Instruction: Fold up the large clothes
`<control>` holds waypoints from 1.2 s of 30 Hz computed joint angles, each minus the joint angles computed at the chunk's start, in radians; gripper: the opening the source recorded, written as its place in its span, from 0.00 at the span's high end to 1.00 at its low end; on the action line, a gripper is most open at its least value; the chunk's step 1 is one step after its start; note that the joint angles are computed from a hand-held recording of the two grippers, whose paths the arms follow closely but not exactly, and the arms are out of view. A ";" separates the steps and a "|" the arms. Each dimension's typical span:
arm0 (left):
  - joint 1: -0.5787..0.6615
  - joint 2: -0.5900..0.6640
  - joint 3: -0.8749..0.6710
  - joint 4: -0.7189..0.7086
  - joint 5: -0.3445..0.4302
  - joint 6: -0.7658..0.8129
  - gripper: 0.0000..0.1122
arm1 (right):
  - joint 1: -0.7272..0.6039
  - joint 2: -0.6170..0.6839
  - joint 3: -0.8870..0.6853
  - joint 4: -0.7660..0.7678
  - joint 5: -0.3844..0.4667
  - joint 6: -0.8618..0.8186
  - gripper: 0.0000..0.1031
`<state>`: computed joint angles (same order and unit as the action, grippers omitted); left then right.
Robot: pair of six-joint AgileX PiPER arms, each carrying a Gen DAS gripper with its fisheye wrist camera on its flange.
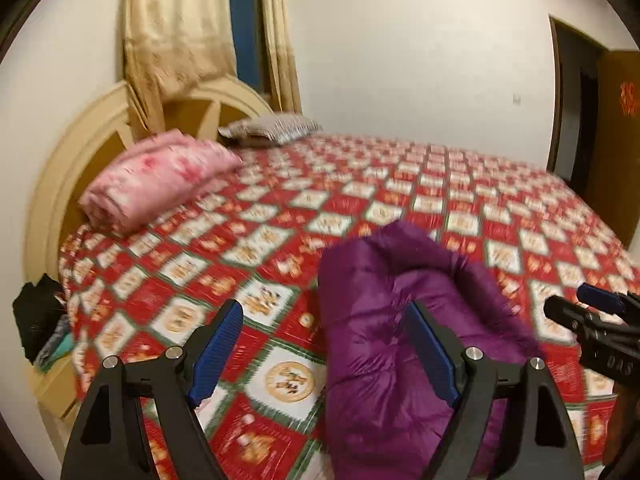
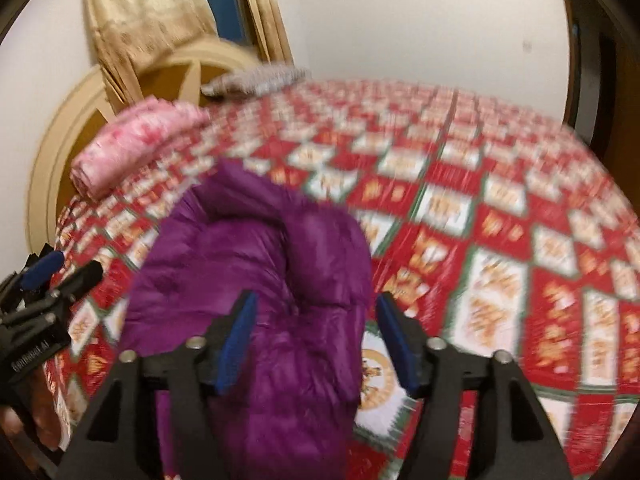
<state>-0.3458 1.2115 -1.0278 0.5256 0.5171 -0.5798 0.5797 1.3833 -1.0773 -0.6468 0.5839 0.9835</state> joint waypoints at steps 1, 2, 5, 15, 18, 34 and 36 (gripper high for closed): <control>-0.002 -0.039 0.006 -0.016 0.015 0.015 0.25 | 0.046 -0.043 0.011 -0.058 0.045 0.057 0.29; -0.010 -0.088 0.013 -0.021 0.034 0.020 0.25 | 0.099 -0.081 0.019 -0.118 0.096 0.118 0.28; -0.045 -0.184 0.037 0.009 0.072 0.002 0.25 | 0.243 -0.170 0.048 -0.255 0.224 0.266 0.23; -0.165 -0.300 0.096 0.138 0.170 -0.106 0.24 | 0.424 -0.219 0.056 -0.376 0.366 0.395 0.21; -0.165 -0.302 0.100 0.137 0.172 -0.113 0.24 | 0.443 -0.229 0.062 -0.378 0.379 0.396 0.21; -0.161 -0.297 0.106 0.138 0.168 -0.113 0.24 | 0.464 -0.237 0.068 -0.390 0.396 0.415 0.21; -0.156 -0.294 0.104 0.129 0.165 -0.103 0.24 | 0.464 -0.238 0.069 -0.390 0.394 0.415 0.21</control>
